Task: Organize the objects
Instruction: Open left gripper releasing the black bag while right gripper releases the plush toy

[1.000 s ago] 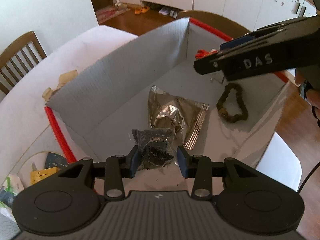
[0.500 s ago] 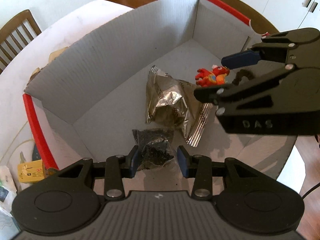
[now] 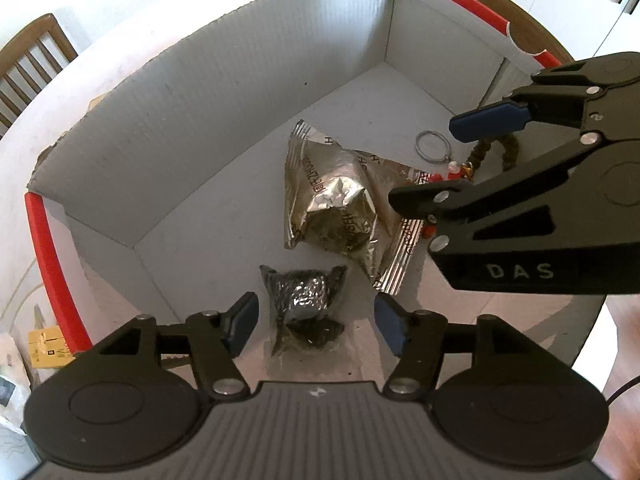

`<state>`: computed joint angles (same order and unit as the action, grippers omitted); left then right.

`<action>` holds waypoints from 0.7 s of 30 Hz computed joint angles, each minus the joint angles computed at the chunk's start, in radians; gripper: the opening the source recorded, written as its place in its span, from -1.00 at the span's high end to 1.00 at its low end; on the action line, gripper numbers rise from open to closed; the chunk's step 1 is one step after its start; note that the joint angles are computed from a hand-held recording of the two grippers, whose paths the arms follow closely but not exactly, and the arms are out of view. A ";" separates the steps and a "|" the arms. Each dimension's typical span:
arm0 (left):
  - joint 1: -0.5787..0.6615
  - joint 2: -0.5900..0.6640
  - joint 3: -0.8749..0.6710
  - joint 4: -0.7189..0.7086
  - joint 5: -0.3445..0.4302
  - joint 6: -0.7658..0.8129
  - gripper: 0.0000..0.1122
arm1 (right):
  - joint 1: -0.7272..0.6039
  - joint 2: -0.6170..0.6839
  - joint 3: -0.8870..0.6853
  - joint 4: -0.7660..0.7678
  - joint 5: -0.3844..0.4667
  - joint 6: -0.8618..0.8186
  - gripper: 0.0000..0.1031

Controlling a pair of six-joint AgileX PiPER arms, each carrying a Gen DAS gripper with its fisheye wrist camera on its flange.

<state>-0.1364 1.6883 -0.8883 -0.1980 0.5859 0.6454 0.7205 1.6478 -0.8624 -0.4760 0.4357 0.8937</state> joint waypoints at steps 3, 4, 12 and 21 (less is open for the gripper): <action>0.023 -0.013 0.008 -0.055 0.008 0.055 -0.14 | 0.002 -0.028 0.015 -0.013 -0.002 0.023 -0.26; 0.031 -0.020 0.013 -0.073 0.009 0.074 -0.14 | 0.003 -0.044 0.023 -0.011 -0.008 0.027 -0.27; 0.109 -0.107 0.052 -0.257 0.043 0.268 -0.14 | 0.063 -0.157 0.050 -0.093 0.026 0.158 -0.34; 0.267 -0.243 0.102 -0.459 0.176 0.520 -0.14 | 0.211 -0.262 0.042 -0.223 0.157 0.377 -0.40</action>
<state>0.1310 1.4455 -0.7868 -0.6573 0.7619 1.1653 0.9320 1.3860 -0.8203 -0.6990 0.5930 1.2707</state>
